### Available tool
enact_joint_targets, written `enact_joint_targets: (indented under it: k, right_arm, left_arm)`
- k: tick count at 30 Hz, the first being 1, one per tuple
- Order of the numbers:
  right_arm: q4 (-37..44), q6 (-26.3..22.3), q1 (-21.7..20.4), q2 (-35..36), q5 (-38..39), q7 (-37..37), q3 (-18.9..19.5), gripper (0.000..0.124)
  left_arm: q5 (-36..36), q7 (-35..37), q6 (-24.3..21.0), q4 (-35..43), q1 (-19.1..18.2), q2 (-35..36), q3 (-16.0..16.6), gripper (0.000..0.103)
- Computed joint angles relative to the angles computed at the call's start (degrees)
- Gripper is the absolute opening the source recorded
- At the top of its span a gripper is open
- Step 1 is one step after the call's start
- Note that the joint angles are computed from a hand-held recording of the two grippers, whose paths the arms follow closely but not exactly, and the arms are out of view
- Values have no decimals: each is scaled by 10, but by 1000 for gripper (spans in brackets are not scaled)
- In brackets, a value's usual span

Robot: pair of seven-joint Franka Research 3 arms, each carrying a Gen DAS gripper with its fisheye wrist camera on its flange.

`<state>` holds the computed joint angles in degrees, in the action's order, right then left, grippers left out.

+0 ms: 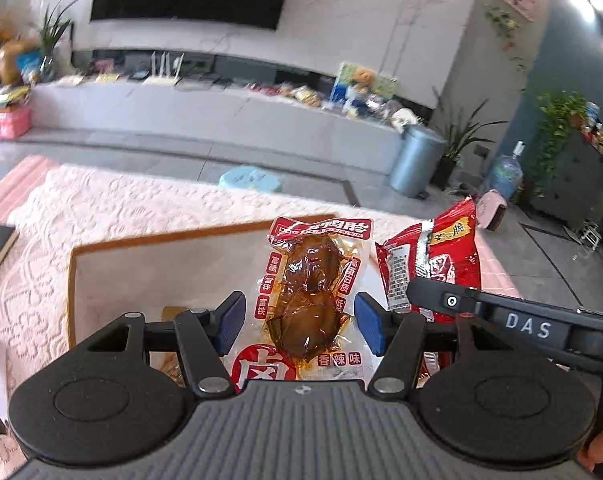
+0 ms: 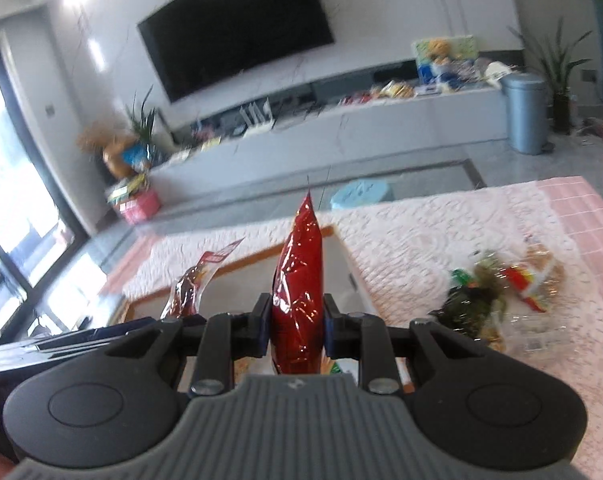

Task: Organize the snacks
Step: 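Carry the egg pack with the left gripper while the right gripper carries the red wrapper over the box, then open both grippers to drop the egg pack and red wrapper into the box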

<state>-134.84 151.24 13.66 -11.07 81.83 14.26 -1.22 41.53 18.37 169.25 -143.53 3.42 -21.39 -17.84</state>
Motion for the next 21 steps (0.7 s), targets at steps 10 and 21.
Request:
enact_joint_targets:
  k: [10,21]
  right_arm:
    - [53,20,12,92,-197,153,36,22]
    - [87,1,4,156,-331,271,52,22]
  left_arm:
    - [-158,138,-51,-3,-75,58,84,69]
    - [-183,173,-130,20,-74,83,72,70]
